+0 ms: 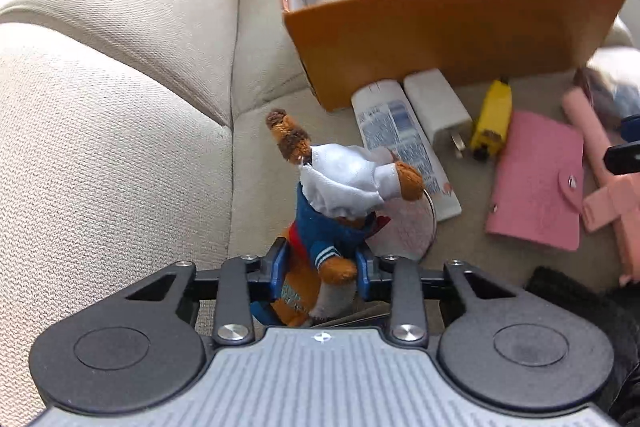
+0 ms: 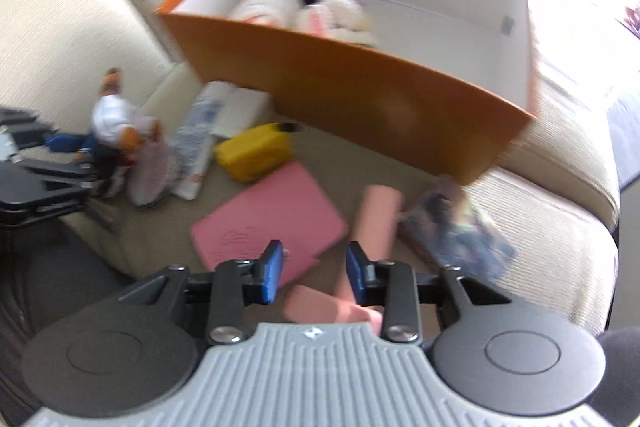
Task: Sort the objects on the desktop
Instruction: 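Grasp the sailor-suit duck plush with the left gripper and lift it, then grasp the dark rectangular card box with right gripper while left holds the duck plush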
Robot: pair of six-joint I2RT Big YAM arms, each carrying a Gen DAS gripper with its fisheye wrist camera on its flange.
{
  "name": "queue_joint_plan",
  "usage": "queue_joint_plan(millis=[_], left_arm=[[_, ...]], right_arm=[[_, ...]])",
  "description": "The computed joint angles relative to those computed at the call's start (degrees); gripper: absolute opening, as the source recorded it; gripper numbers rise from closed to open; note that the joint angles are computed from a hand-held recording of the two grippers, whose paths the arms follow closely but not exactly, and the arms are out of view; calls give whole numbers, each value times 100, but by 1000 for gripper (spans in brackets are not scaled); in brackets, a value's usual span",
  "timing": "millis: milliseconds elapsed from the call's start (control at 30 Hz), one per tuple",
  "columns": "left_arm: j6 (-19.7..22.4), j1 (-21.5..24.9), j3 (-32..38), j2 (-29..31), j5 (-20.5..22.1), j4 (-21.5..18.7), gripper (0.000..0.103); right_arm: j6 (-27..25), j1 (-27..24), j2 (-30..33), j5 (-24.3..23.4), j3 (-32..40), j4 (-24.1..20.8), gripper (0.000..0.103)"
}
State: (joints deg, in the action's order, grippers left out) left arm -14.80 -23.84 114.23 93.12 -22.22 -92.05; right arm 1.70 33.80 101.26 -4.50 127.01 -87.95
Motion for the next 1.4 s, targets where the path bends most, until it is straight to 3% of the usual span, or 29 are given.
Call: queue_joint_plan(millis=[200, 300, 467, 600, 700, 767, 900, 1133, 1200, 1300, 1400], left_arm=[[-575, 189, -71, -477, 764, 495, 34], [-681, 202, 100, -558, 1323, 757, 34], [-823, 108, 211, -373, 1994, 838, 35], [-1123, 77, 24, -215, 2149, 889, 35], [-1337, 38, -203, -240, 1920, 974, 36], [-1470, 77, -295, -290, 1984, 1047, 38], [-1518, 34, -266, -201, 1891, 1073, 42], [-1564, -32, -140, -63, 1679, 923, 61], [-1613, -34, -154, -70, 1693, 894, 64], [-1681, -16, -241, -108, 1805, 943, 64], [-1732, -13, -293, -131, 1819, 987, 64]], right_arm=[[579, -583, -41, -152, -119, -103, 49], [933, -832, 9, -318, -147, -140, 60], [1336, -1096, 166, -526, -165, -185, 62], [1715, -1294, 284, -926, -250, -195, 64], [1944, -1410, 277, -1302, -442, 17, 71], [1915, -1412, 301, -1309, -432, 73, 70], [1038, -1272, 353, -714, -205, 25, 71], [-116, -1240, 640, -823, 323, -435, 71], [-12, -1243, 777, -829, 525, -609, 71], [679, -1426, 943, -1377, 617, -711, 71], [1259, -1523, 851, -1706, 275, -369, 77]])
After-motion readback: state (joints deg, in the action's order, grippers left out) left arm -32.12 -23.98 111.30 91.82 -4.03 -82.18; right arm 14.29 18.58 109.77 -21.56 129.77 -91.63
